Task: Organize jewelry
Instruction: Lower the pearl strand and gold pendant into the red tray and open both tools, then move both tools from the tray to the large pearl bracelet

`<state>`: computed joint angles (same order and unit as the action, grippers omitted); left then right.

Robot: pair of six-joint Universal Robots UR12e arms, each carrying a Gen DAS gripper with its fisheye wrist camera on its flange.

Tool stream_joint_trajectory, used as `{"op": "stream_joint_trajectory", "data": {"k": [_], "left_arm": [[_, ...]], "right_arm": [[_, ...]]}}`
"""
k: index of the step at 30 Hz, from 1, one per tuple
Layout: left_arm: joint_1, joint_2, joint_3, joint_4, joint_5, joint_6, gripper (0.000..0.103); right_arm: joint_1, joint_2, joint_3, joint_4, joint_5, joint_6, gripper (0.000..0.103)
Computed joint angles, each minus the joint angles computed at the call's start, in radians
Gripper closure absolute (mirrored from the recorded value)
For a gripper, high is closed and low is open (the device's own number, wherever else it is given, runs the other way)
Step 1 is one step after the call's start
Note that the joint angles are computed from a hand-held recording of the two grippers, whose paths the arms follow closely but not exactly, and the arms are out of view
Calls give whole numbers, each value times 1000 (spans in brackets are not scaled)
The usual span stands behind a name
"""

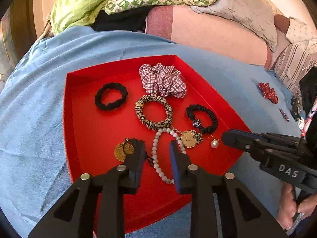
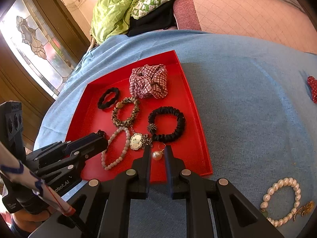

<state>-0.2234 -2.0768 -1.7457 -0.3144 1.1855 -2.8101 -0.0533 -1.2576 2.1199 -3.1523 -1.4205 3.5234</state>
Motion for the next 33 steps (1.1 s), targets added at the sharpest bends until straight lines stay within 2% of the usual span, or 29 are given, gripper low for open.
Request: {"op": "stream_joint_trajectory", "data": {"k": [3,10,15,26,29,33], "left_arm": [[-10,0,-9,52,48,11,62],[-11,0,-14,113,77,-5,58],[-14,0,-22,172,107,-34,44],[-28,-1,-35,265,181,-59,38],[-34,-2,-41,303,213,-59,35],[-38,0,-49,336,233,-56,33]], "right_arm": [[-1,-5,4,-8,2,4,89],[-12,-21,19,-35,12,21,89],[-18,-34,30,-52,14,30,89],[-31,-53,49,-61,11,41,88],[-33,-61,56,-65,2,42,84],[-37,-72,66,-72,-4,45,83]]}}
